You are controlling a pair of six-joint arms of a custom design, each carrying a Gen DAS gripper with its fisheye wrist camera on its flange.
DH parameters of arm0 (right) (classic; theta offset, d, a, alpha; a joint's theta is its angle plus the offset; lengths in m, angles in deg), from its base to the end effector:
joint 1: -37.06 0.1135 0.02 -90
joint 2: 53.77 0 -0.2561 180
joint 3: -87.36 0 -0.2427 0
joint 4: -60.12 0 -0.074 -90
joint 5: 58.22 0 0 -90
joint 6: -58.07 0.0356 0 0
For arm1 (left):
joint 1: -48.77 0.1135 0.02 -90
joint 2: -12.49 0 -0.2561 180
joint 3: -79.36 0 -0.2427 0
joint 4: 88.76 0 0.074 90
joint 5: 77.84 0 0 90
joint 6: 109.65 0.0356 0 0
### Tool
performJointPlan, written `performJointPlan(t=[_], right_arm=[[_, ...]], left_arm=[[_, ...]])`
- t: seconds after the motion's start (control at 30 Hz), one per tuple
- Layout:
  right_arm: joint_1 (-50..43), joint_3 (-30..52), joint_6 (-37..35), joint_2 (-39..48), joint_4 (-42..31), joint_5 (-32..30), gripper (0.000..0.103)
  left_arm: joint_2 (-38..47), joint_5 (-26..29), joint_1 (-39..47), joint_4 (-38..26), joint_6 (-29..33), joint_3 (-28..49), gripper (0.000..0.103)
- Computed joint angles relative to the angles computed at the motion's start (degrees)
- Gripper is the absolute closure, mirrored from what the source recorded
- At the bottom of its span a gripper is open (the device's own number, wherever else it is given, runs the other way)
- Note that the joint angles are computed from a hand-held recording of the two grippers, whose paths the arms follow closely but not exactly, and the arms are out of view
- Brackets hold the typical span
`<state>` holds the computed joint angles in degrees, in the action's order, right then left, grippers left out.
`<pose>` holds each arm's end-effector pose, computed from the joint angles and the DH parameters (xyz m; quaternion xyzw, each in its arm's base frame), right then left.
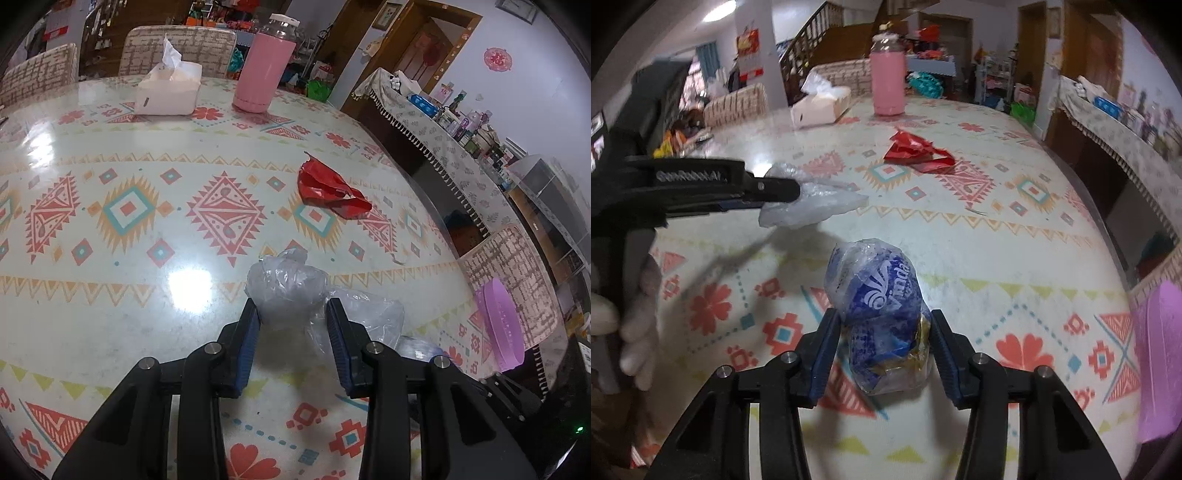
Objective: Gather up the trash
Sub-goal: 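Grasp the clear plastic bag with the left tool while the right tool grasps the blue plastic bag, then carry the clear bag with the left tool while the right tool carries the blue bag toward the basket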
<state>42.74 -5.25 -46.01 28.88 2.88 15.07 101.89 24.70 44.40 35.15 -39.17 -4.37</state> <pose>0.2925 0.0394 0.3018 -0.2068 0.9150 0.1139 0.3273 0.3278 -0.0328 0.3163 -0.0851 0.9286 -0.1718 0.3176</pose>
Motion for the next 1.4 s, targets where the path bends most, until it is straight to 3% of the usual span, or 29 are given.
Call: performJointPlan(t=[0.3, 0.6, 0.83, 1.0, 1.17, 1.4], right_arm=[[-12.7, -2.4, 1.2, -6.6, -5.3, -8.7, 0.05], [-30.8, -2.7, -4.5, -10.7, -11.4, -18.9, 0.05], [-44.4, -0.7, -11.8, -8.6, -16.1, -26.8, 0.049], [-49.7, 0.6, -15.0, -4.9, -18.0, -29.9, 0.049], [-52.6, 1.2, -16.2, -1.8, -18.7, -31.9, 0.049], [-56.7, 3.0, -19.0, 1.4, -20.0, -33.7, 0.049]], left_arm=[[0.4, 0.4, 1.1, 0.5, -0.9, -0.6, 0.067], [0.7, -1.9, -0.8, 0.1, -0.3, -0.8, 0.067], [0.4, -5.8, -3.9, -2.1, -0.6, 0.6, 0.067], [-3.3, -5.2, -7.5, -4.2, -2.6, 1.3, 0.067], [-3.2, -10.3, -14.8, -7.5, -2.9, 6.2, 0.067], [1.7, -22.5, -26.3, -11.9, -2.5, 15.8, 0.067]])
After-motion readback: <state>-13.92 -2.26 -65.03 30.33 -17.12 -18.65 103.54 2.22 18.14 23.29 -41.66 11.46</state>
